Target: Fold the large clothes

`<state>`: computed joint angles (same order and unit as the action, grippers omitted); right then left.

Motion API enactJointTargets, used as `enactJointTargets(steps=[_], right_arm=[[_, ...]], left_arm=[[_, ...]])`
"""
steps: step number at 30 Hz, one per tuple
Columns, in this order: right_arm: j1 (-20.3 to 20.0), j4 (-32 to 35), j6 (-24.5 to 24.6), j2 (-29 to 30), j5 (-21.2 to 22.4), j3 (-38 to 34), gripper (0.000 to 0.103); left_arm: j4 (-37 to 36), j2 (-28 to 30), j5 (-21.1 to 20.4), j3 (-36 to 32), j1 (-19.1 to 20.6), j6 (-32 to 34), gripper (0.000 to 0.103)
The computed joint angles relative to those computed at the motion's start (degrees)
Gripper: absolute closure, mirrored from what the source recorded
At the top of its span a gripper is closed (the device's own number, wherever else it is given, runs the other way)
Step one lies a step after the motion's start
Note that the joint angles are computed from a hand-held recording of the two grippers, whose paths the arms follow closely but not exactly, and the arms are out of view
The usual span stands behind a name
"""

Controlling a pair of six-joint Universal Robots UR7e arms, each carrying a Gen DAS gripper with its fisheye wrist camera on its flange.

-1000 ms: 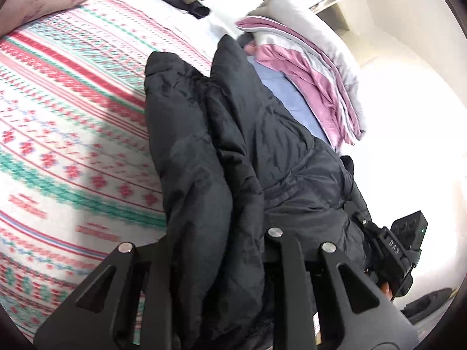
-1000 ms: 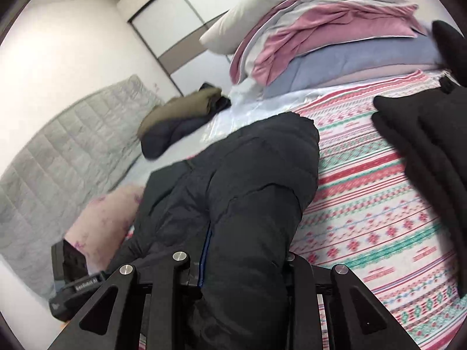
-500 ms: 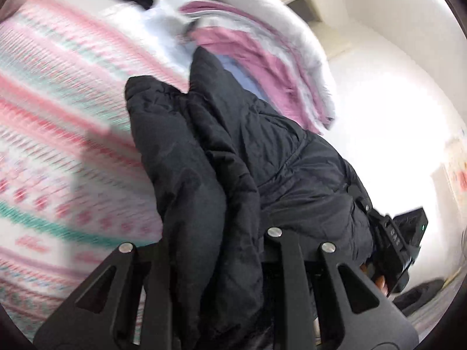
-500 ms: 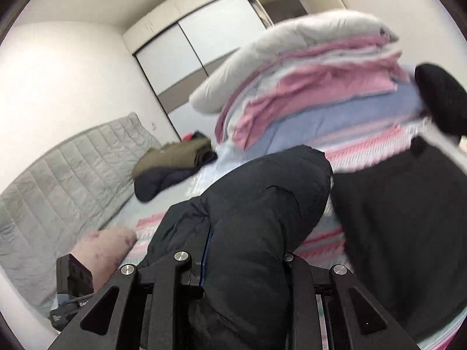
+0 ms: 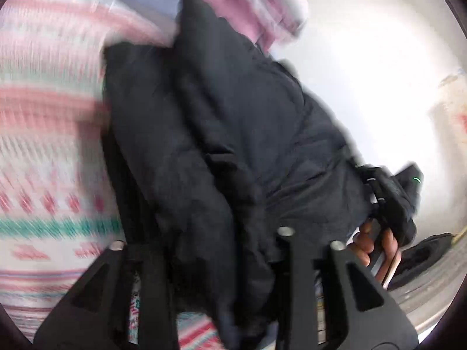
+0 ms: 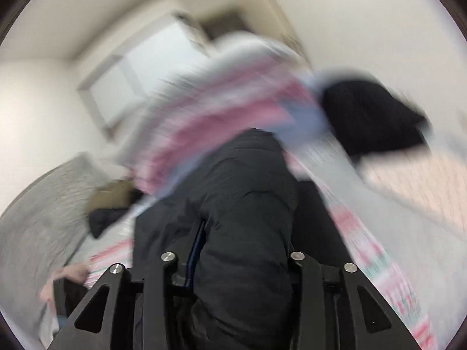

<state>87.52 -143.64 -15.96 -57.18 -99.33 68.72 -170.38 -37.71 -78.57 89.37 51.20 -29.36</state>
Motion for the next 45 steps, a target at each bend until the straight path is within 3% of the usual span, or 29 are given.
enactJointTargets(steps=[1,2,4,5,9,12,13,16,22,25,28,30,33,37,42,45], right_arm=[[-2.2,2.2,3.2,0.6,-3.0,-0.1,0.048],[-4.2,2.1,5.8,0.0,-3.6,1.7,0.041],[-7.5,-4.3,9.2,-3.5,1.7,8.0,0.027],[-8.0,-6.9,9.9,-4.6,2.9,10.0,0.026],[-4.4,-18.7,10.5,-6.6,-6.1,14.6,0.025],[-0.8,-25.6,12.6,-9.6,-8.2,18.4,0.025],[0.7,-27.4,13.2,-10.7,-9.7,20.0,0.025],[5.9,-31.8,14.2,-14.6,-13.0,26.8,0.021],[16.7,-33.2,16.6,-16.3,-22.1,38.1,0.019],[22.2,-32.2,19.2,-16.0,-27.6,42.6,0.019],[27.0,-34.9,19.1,-15.9,-34.4,46.9,0.018],[30.1,-36.9,18.5,-15.0,-41.3,48.5,0.017],[32.9,-38.2,17.7,-14.0,-48.2,49.8,0.014],[34.0,-40.6,17.3,-14.8,-50.5,53.7,0.014],[34.3,-41.1,17.0,-16.3,-52.9,58.1,0.013],[34.1,-43.3,16.0,-16.9,-53.5,59.5,0.013]], left_arm=[[-4.0,0.5,-3.1,1.5,0.9,0.6,0.052],[-5.6,0.6,-4.3,2.2,1.2,0.6,0.050],[-5.4,0.1,-5.5,2.6,1.5,1.2,0.046],[-3.5,-0.7,-5.3,2.5,1.4,1.9,0.045],[1.4,-3.5,-3.4,1.3,0.8,1.4,0.045],[1.5,-7.5,-0.9,4.1,0.0,0.8,0.045],[1.7,-9.6,1.0,6.1,-0.6,0.7,0.044],[6.0,-16.0,12.3,11.4,-4.5,2.6,0.043],[21.3,-27.3,30.2,19.4,-12.4,2.0,0.028],[26.2,-30.1,34.0,21.3,-15.0,3.3,0.019],[30.6,-33.8,37.4,23.8,-18.5,4.5,0.017],[31.5,-34.8,38.4,24.7,-19.8,5.8,0.011],[28.2,-36.3,40.9,28.2,-21.4,6.2,0.004],[24.2,-36.6,35.3,31.3,-20.1,3.4,0.004],[20.6,-35.2,35.0,32.5,-20.4,2.1,0.004],[16.5,-33.4,32.5,32.7,-20.2,3.5,0.004]])
